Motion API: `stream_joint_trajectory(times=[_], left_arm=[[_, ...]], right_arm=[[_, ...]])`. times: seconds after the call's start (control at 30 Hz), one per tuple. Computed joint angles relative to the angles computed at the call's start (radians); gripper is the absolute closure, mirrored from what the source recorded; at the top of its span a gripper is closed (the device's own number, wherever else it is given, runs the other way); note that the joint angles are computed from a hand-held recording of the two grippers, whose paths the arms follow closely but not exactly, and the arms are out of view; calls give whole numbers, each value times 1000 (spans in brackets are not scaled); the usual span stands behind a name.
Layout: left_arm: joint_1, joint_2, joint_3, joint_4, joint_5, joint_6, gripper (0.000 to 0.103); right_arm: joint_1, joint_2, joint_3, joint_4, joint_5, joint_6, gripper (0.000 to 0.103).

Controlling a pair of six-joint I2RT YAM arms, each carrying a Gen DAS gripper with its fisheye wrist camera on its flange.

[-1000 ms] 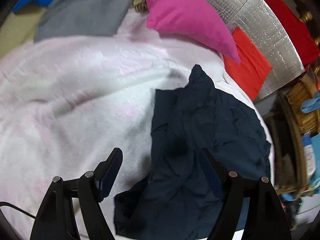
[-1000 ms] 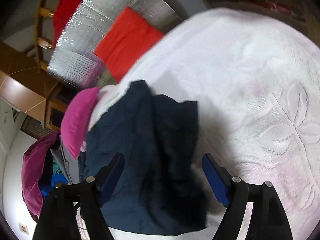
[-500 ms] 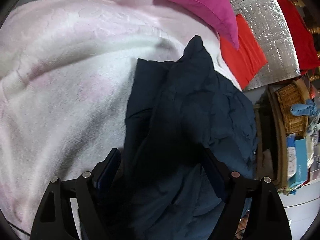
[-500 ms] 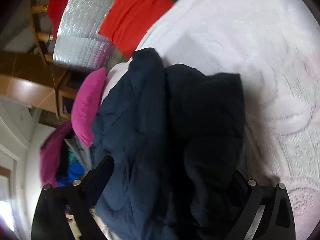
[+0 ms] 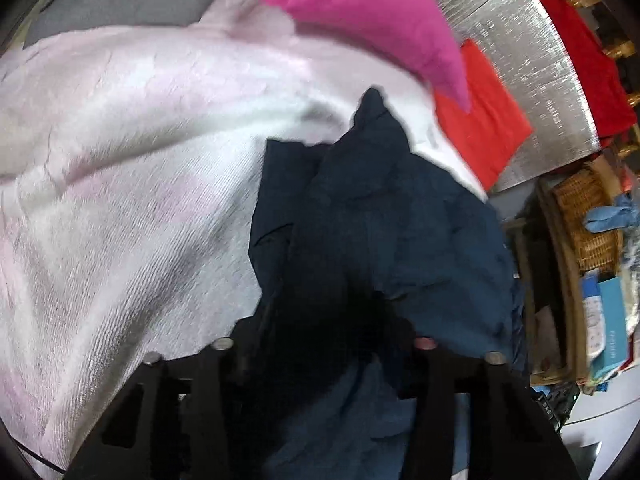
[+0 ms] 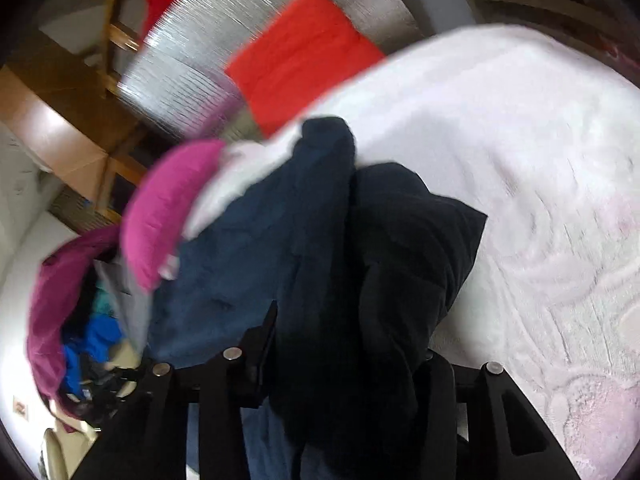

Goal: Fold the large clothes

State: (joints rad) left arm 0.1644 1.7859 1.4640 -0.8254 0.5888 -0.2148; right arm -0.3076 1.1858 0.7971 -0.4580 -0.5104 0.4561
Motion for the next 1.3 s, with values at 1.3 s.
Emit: stream_joint_trajectory(times=[1.3], left_arm=[[-365, -607, -414, 123, -697, 159, 23]], right_arm=[[375, -319, 32, -390, 446, 73, 39]])
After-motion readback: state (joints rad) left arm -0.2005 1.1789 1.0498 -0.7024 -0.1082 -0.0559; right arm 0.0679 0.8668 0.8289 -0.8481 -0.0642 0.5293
